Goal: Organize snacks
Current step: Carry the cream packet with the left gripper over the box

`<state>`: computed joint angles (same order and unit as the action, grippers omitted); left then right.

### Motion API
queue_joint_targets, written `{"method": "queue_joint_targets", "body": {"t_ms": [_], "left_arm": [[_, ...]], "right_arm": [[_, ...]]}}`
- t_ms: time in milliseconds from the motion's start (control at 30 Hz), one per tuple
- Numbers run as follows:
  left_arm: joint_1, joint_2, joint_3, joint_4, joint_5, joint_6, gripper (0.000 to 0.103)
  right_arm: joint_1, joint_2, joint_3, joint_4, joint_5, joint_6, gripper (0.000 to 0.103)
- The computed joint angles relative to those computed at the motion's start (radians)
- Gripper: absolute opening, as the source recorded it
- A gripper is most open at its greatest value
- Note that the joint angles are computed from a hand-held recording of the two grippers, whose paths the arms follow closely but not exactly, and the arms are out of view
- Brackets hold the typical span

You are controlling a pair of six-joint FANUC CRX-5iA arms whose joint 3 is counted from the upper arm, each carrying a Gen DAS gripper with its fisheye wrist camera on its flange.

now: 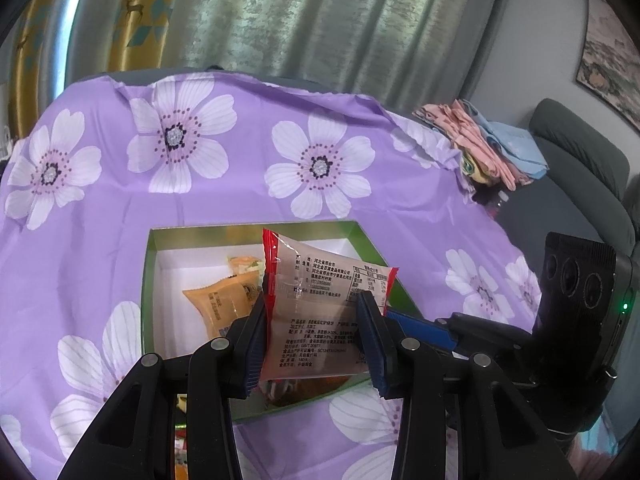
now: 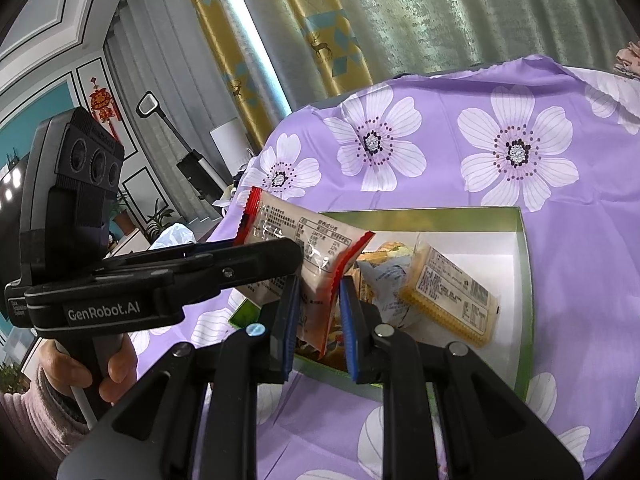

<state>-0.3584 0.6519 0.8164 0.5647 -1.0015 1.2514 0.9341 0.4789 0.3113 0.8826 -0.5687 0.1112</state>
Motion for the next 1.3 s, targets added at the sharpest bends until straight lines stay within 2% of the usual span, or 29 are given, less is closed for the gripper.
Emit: {"method": "queue_joint_targets", "body": {"t_ms": [433,833,1100,1300], "left_arm": [[0.017,0.065,0.049,0.029,-0.047,0.025,0.041],[0.028,0.109,0.094,0.034,-0.095,0.066,0.041],[0.03,0.129,0.116,0.012,-0.122,0.101,0.041],[0.022,0.145,0.166,-0.054,-0.154,0.141,0.041]], "right_arm": [[-0.008,0.062,0.108,-0.144,-0.053,0.141,0.02],[-0.009,0.117,0.221,-0.276,-0.141,0.262,0.02],[-0.006,0.164,0.319,-0.35,-0.234,0.34,0.023],[-0.004,0.191,0.371,-0.375,-0.288,0.367,0.024]]}}
